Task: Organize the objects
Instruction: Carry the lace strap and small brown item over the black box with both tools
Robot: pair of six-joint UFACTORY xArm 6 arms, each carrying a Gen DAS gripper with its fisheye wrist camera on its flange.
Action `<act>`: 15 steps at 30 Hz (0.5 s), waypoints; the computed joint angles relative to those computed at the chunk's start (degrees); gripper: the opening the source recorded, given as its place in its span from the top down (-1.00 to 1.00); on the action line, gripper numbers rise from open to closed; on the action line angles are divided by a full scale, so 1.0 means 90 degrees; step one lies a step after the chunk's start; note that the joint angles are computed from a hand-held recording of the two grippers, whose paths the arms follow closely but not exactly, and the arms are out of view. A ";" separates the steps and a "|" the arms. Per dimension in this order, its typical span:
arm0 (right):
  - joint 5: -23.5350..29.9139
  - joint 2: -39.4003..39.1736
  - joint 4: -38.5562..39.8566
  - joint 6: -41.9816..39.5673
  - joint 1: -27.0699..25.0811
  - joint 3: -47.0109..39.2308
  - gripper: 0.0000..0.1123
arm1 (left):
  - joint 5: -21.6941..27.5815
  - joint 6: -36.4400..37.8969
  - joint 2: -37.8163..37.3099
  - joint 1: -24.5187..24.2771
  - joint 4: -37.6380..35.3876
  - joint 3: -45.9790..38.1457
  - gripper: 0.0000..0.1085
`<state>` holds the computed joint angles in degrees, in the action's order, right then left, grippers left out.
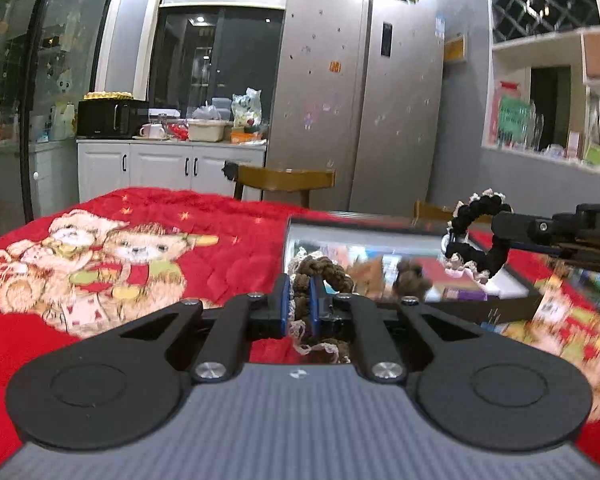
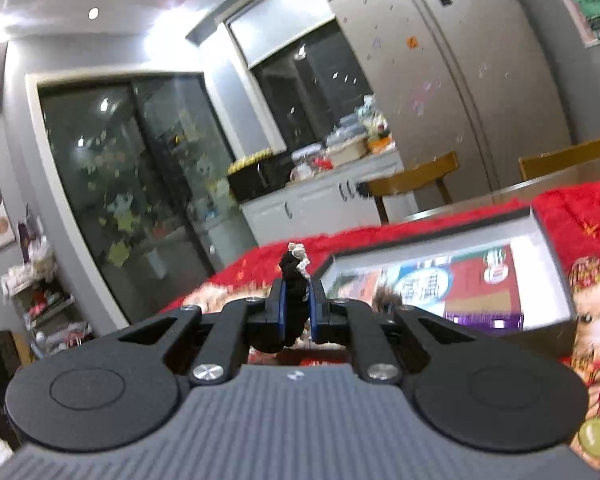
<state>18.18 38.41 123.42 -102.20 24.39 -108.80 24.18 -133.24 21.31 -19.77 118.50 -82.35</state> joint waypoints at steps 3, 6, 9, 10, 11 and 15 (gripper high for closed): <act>0.0110 -0.0131 0.0545 -0.0365 -0.0037 -0.0057 0.76 | -0.0007 -0.0166 -0.0181 0.0009 0.0246 -0.0069 0.77; 0.0097 -0.0155 0.0976 -0.0759 -0.0020 -0.0256 0.76 | -0.0037 -0.0209 -0.0269 0.0019 0.0489 -0.0305 0.77; -0.0019 -0.0025 0.1089 -0.0791 0.0039 -0.0656 0.76 | 0.0018 -0.0422 -0.0274 0.0000 0.0894 -0.0608 0.77; -0.0086 0.0073 0.1028 -0.0675 0.0061 -0.0847 0.76 | 0.0012 -0.0529 -0.0237 0.0003 0.1027 -0.0763 0.77; -0.0180 0.0215 0.0825 -0.0422 0.0091 -0.1102 0.76 | -0.0135 -0.0744 -0.0169 0.0041 0.1276 -0.0974 0.77; -0.0770 0.1136 -0.0187 0.0963 0.0210 -0.2625 0.76 | -0.0864 -0.2483 0.0169 0.0202 0.2784 -0.1945 0.77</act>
